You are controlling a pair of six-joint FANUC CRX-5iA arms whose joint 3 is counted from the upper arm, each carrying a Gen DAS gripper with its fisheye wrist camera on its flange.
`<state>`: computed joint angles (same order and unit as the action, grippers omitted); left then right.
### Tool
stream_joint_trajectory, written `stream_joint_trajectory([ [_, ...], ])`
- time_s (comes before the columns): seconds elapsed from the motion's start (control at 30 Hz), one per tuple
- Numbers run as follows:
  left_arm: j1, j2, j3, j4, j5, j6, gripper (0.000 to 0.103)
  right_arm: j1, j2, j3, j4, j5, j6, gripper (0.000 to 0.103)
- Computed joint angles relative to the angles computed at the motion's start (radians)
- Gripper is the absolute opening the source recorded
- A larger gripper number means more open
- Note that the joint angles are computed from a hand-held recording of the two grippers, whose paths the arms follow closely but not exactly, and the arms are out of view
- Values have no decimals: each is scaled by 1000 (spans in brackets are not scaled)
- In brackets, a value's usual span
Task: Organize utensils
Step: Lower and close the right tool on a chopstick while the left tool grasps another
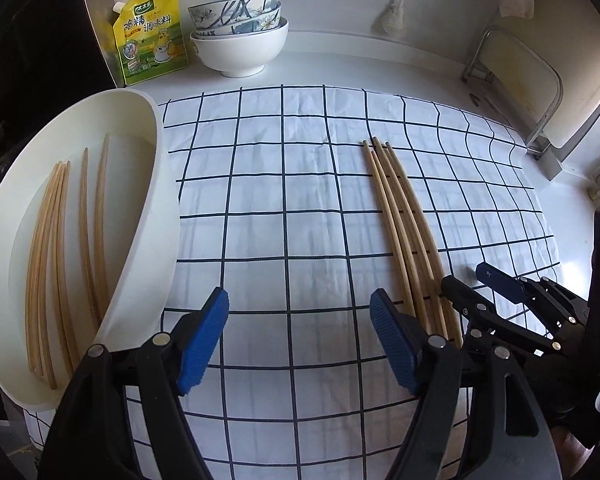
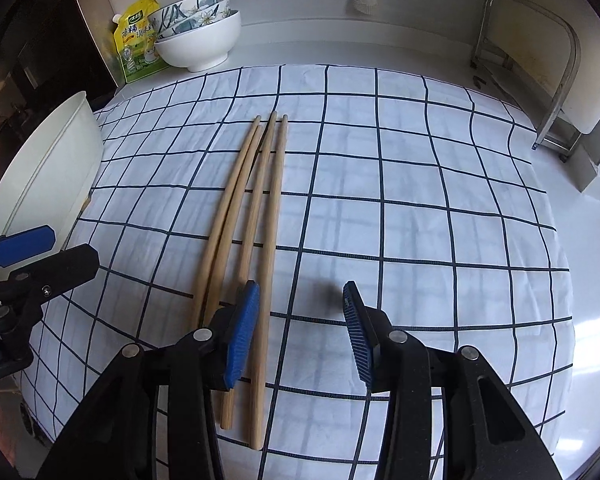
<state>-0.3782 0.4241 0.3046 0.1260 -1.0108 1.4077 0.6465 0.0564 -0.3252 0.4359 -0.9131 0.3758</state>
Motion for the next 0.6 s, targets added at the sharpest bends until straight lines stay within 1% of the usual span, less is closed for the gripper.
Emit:
stream_joint_trajectory([
  [0.13, -10, 3, -7, 20, 8, -9, 74, -4, -9, -16, 14, 4, -9, 41],
  [0.27, -24, 20, -1, 36, 10, -19, 74, -18, -22, -32, 23, -1, -12, 41],
  [0.47, -45, 66, 36, 12, -3, 13, 74, -44, -53, -65, 34, -12, -31, 41],
  [0.6, -55, 88, 55, -2, -11, 21, 74, -49, -87, -93, 39, 18, -37, 41],
])
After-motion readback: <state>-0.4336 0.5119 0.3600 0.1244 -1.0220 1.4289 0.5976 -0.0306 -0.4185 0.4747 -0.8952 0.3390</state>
